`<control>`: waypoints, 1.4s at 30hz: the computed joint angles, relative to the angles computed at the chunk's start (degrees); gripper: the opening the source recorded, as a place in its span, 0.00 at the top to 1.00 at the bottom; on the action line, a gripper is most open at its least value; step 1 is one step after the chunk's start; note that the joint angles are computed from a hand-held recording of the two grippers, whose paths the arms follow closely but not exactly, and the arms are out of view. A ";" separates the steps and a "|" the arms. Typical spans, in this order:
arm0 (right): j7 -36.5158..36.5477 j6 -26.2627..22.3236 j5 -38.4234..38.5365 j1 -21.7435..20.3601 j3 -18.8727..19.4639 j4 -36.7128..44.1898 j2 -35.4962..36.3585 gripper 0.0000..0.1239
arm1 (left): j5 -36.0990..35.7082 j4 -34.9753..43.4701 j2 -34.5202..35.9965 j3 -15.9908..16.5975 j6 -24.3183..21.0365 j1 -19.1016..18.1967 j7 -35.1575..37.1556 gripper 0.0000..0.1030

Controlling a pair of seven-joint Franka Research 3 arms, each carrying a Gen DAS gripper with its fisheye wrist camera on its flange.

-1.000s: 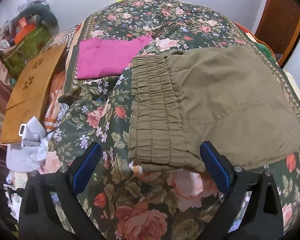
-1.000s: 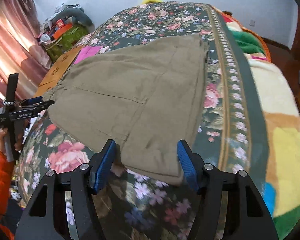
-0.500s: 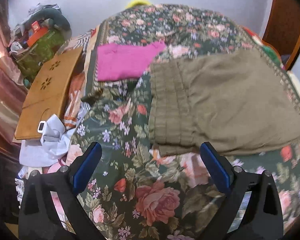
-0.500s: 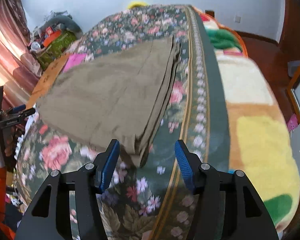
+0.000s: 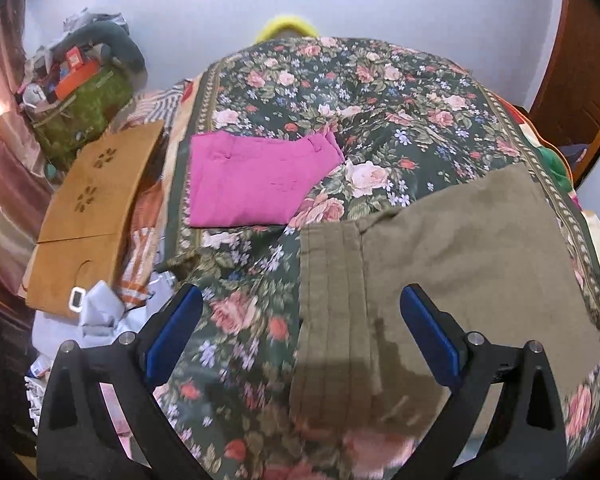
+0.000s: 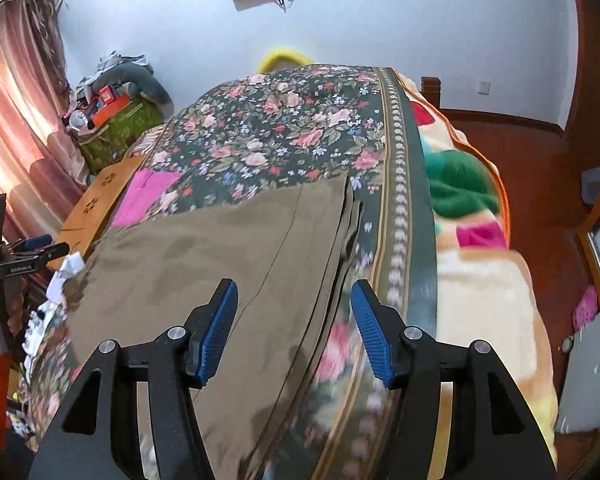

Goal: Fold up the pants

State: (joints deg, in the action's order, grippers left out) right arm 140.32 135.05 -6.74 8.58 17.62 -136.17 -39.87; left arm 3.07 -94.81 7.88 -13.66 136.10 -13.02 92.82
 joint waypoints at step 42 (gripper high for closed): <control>-15.29 2.83 -4.62 1.00 -10.95 13.46 26.87 0.86 | 10.09 11.52 11.99 0.77 -0.72 -2.76 -12.27 0.09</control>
